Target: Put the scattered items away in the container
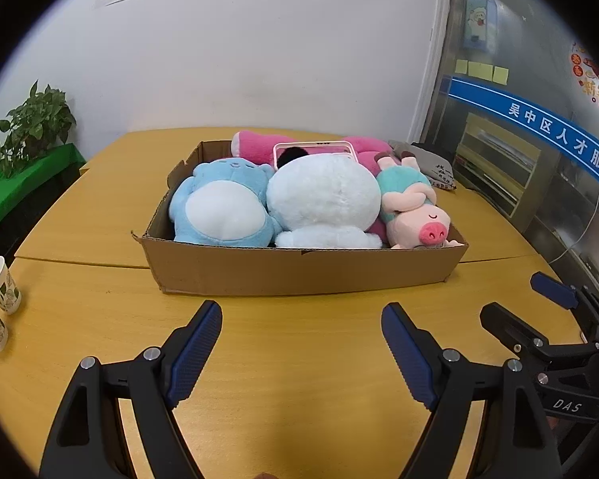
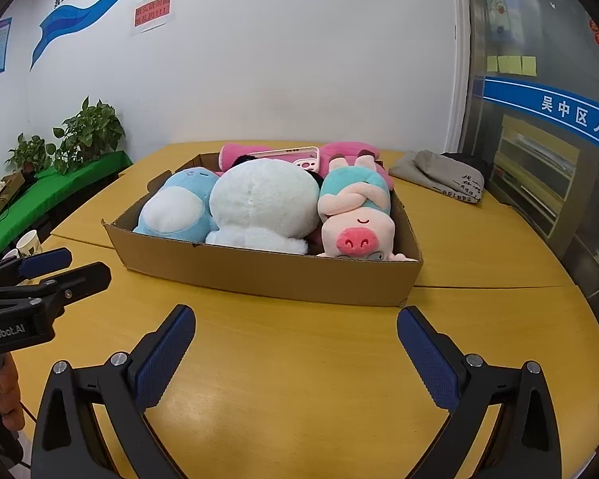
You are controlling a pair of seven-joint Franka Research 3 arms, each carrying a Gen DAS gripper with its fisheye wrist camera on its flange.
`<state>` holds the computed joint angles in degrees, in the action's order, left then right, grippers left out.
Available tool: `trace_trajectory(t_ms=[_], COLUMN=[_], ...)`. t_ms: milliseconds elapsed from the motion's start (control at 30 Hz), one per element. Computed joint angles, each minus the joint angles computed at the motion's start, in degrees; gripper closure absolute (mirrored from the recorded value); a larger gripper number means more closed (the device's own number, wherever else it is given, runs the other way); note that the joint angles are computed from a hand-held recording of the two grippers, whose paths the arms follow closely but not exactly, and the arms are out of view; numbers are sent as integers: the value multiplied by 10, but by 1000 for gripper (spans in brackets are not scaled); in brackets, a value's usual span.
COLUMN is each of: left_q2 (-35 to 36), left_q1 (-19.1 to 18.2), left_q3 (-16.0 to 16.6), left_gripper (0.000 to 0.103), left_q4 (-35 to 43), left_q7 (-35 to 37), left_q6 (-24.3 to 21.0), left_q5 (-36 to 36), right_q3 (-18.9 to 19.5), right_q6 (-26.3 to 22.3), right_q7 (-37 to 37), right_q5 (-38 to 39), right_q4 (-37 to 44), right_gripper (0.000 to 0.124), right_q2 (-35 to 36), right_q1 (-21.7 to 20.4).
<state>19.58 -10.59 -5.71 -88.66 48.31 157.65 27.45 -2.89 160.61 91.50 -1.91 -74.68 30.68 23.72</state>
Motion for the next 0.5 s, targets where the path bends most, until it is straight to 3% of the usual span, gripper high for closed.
trace_trajectory(t_ms=[167,433,500], left_q2=[15,32,34], left_q1=[-10,-6,-8], left_q3=[13,12,15], left_gripper=[21,20,20], left_q4=[11,17,18], left_q7=[-22,-22,-28], left_q6=[8,20,23], left_q5=[26,15,17], right_q3=[-3,26,13], right_q6=[24,0,5], right_q7=[1,-52,-46], right_q5=[-1,38,30], right_q4=[4,15,11], right_gripper=[21,21,21], right_q2=[10,29,29], right_q1=[0,-21,-10])
